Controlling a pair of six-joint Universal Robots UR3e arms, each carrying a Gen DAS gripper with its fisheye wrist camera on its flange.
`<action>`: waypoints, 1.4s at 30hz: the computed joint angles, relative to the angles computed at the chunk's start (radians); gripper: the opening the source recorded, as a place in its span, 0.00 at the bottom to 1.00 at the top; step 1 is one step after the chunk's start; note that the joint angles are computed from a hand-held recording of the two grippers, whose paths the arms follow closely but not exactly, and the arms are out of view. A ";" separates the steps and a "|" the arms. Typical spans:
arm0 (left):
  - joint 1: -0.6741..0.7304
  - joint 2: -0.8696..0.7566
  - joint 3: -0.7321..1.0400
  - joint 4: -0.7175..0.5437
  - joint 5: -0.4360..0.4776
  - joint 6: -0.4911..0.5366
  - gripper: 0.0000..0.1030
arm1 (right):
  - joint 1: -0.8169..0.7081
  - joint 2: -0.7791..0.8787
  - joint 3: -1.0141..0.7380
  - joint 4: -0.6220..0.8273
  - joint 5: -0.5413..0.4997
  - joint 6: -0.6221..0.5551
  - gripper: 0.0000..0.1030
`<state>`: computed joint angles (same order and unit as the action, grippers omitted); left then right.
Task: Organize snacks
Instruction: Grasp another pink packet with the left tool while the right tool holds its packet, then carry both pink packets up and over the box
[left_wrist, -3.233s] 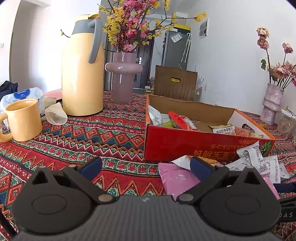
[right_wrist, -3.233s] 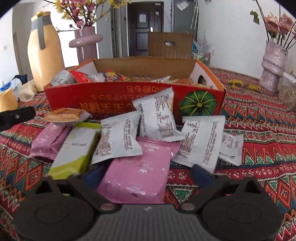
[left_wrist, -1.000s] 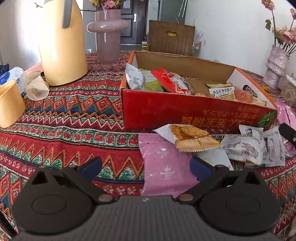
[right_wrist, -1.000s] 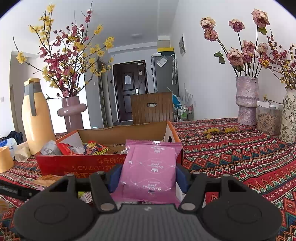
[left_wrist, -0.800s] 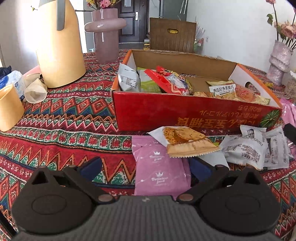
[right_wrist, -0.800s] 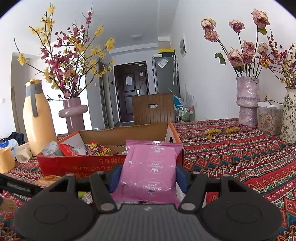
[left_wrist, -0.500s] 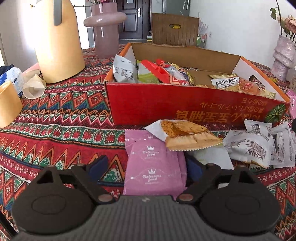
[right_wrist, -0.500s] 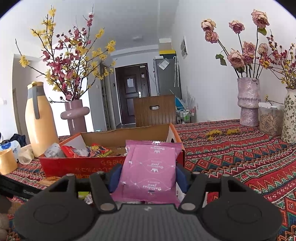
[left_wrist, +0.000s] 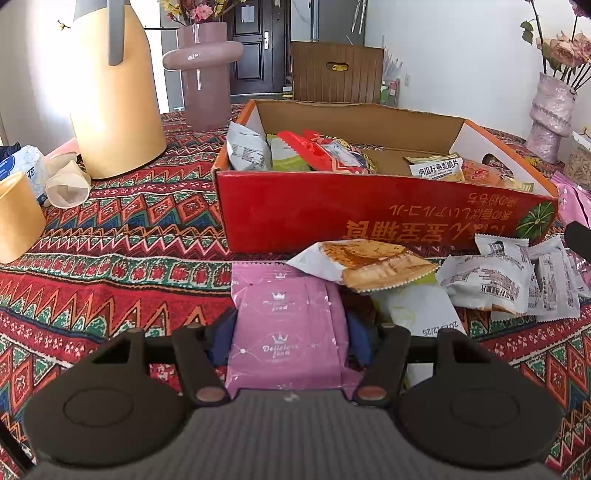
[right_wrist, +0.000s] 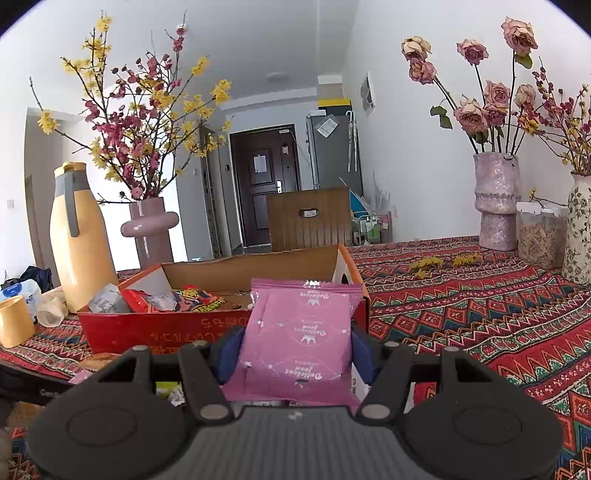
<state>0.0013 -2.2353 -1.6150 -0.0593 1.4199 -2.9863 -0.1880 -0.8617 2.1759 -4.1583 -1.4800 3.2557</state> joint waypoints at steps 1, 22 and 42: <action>0.004 0.003 -0.009 0.010 -0.004 0.002 0.61 | -0.001 0.001 0.000 -0.002 0.001 0.000 0.59; 0.111 0.149 -0.240 0.207 -0.122 0.009 0.61 | 0.008 0.014 0.006 -0.056 -0.018 -0.004 0.59; 0.067 0.162 -0.085 0.213 -0.144 -0.032 0.61 | -0.022 -0.155 0.014 -0.019 0.017 -0.046 0.59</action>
